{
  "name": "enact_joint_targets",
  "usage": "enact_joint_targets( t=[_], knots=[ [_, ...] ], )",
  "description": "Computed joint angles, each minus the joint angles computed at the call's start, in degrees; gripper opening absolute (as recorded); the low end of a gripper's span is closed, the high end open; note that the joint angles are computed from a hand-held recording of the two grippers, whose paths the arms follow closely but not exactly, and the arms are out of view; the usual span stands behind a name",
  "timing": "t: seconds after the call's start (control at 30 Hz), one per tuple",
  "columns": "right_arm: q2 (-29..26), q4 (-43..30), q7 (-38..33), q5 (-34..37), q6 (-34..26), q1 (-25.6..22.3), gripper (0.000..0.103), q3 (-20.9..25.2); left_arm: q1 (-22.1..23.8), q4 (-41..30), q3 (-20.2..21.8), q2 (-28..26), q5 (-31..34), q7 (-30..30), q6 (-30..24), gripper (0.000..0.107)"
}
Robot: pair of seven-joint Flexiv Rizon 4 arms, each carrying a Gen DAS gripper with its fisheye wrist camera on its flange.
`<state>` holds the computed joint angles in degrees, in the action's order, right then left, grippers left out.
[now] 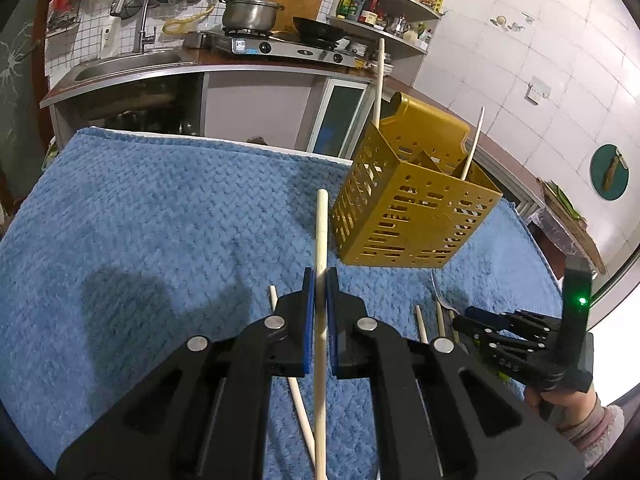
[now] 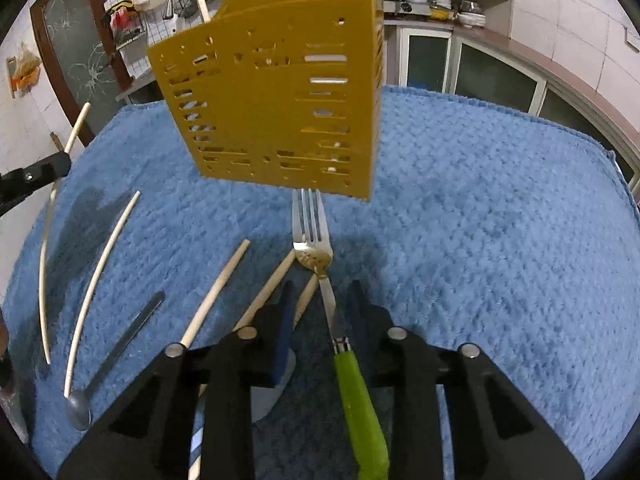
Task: Organize utensils
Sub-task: 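Lift the chopsticks toward the yellow caddy with the left tool while the right tool carries the fork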
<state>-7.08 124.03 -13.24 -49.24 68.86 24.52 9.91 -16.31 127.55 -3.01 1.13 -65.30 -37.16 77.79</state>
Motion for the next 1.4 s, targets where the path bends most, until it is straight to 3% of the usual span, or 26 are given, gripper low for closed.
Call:
enact_joint_targets(
  t=[0.1, 0.27, 0.37, 0.57, 0.9, 0.97, 1.03, 1.17, 1.4],
  knots=[
    [-1.5, -2.6, -4.7, 4.6, -2.8, 0.4, 0.021, 0.9, 0.1, -0.1, 0.0, -0.3, 0.3, -0.3, -0.2, 0.004],
    [-3.1, -8.2, -14.7, 16.8, -10.9, 1.6, 0.02, 2.8, 0.4, -0.2, -0.1, -0.6, 1.2, -1.4, -0.6, 0.004],
    [-3.4, -10.8, -18.8, 22.1, -14.8, 1.9, 0.012, 3.0, 0.6, -0.3, -0.1, -0.6, 1.7, -1.9, -0.8, 0.004],
    [-0.2, -7.1, -14.4, 20.1, -12.1, 2.0, 0.008, 2.0, 0.2, 0.2, -0.1, 0.1, 1.8, -1.5, -0.5, 0.004],
    [7.2, 3.4, 3.0, 2.4, -0.9, -3.2, 0.006, 1.0, -0.5, 0.4, -0.2, 0.4, 2.3, -2.6, -0.4, 0.004],
    [8.7, 5.3, 9.6, -5.0, 1.9, -5.3, 0.006, 0.8, -0.8, 0.6, -0.2, 0.6, 1.7, -2.0, 0.0, 0.004],
    [10.7, 7.2, 19.4, -17.1, 4.9, -8.6, 0.006, 0.4, -1.4, 0.7, -0.4, 0.8, 0.4, -1.1, 0.8, 0.004],
    [12.0, 7.1, 30.6, -32.0, 3.0, -11.2, 0.006, 1.1, -2.2, 0.5, -0.5, 1.1, -2.1, 0.5, 1.6, 0.004],
    [15.5, 7.8, 42.0, -46.7, -2.4, -11.3, 0.006, 1.6, -4.1, 0.5, -0.9, 1.3, -6.5, 4.7, 4.0, 0.004]
  ],
)
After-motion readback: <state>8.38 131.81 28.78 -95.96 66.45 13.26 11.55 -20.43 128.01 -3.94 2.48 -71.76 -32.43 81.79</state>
